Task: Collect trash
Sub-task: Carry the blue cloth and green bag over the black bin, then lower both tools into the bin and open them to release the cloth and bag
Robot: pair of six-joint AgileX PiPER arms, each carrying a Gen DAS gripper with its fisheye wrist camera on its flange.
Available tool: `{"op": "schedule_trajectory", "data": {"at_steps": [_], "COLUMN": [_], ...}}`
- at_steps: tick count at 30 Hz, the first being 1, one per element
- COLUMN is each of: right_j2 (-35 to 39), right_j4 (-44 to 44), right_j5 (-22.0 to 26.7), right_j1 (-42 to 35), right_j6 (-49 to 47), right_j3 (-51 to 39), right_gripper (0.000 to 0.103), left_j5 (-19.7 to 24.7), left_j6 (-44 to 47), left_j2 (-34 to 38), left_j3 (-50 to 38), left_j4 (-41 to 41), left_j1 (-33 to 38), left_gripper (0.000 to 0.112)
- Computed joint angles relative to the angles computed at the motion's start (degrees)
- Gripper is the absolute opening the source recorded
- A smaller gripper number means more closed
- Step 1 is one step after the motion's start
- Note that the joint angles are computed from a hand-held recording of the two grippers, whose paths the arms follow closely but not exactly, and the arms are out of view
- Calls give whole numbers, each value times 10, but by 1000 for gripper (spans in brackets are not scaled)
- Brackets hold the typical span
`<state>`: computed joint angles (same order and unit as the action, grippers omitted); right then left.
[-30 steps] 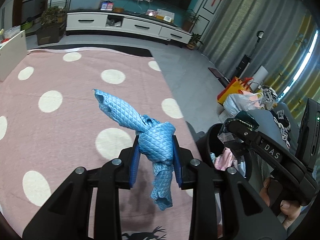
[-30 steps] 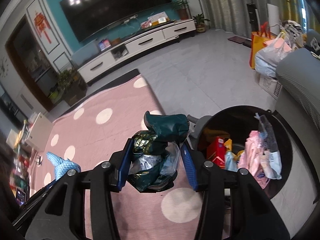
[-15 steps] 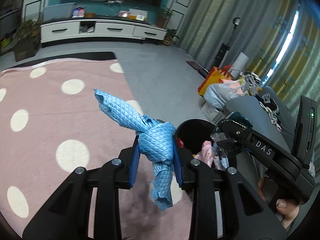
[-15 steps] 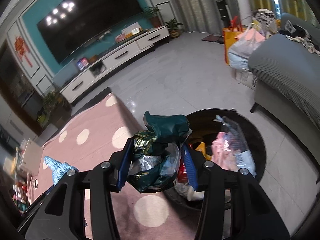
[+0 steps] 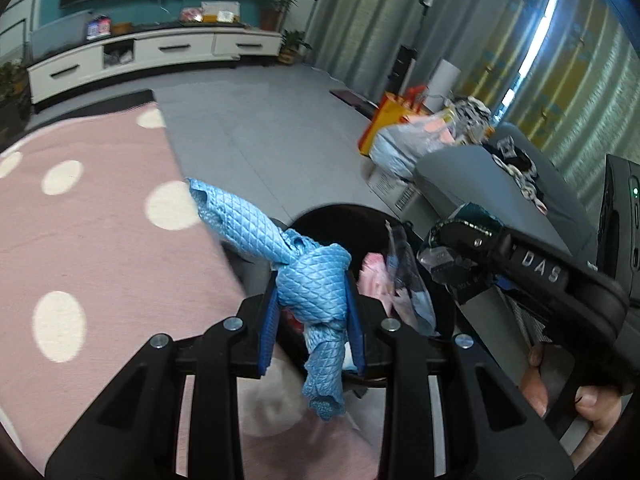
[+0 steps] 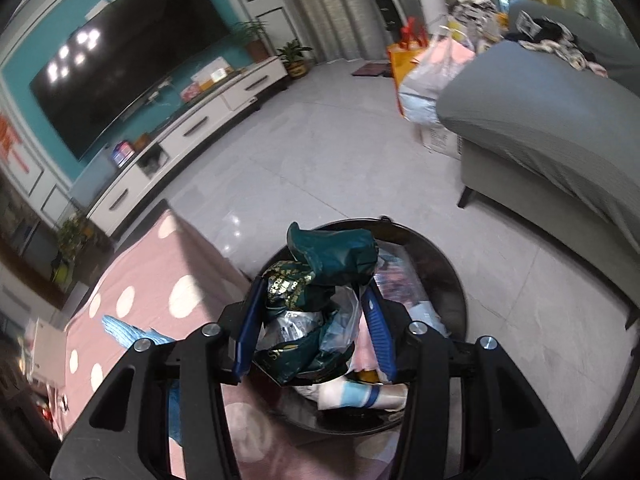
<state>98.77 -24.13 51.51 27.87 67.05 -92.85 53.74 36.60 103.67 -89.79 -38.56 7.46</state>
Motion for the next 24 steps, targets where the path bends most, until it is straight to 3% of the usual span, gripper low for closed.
{"op": "schedule_trajectory", "data": {"at_steps": [9,24], "right_j2": [-22,11], "right_j4": [39,99], "right_j5": [-23,-17], "right_j1": [-52,-80], "right_j6": [21,-22], "right_j3": [60,42], "right_gripper": [49,49], "left_j5": [-6,6], "left_j6": [8,-4], "left_j2": [42,97], "left_j3": [-16,-48], "left_j4": [2,34], "left_j1": [-56,-98], "left_gripper": [32,32]}}
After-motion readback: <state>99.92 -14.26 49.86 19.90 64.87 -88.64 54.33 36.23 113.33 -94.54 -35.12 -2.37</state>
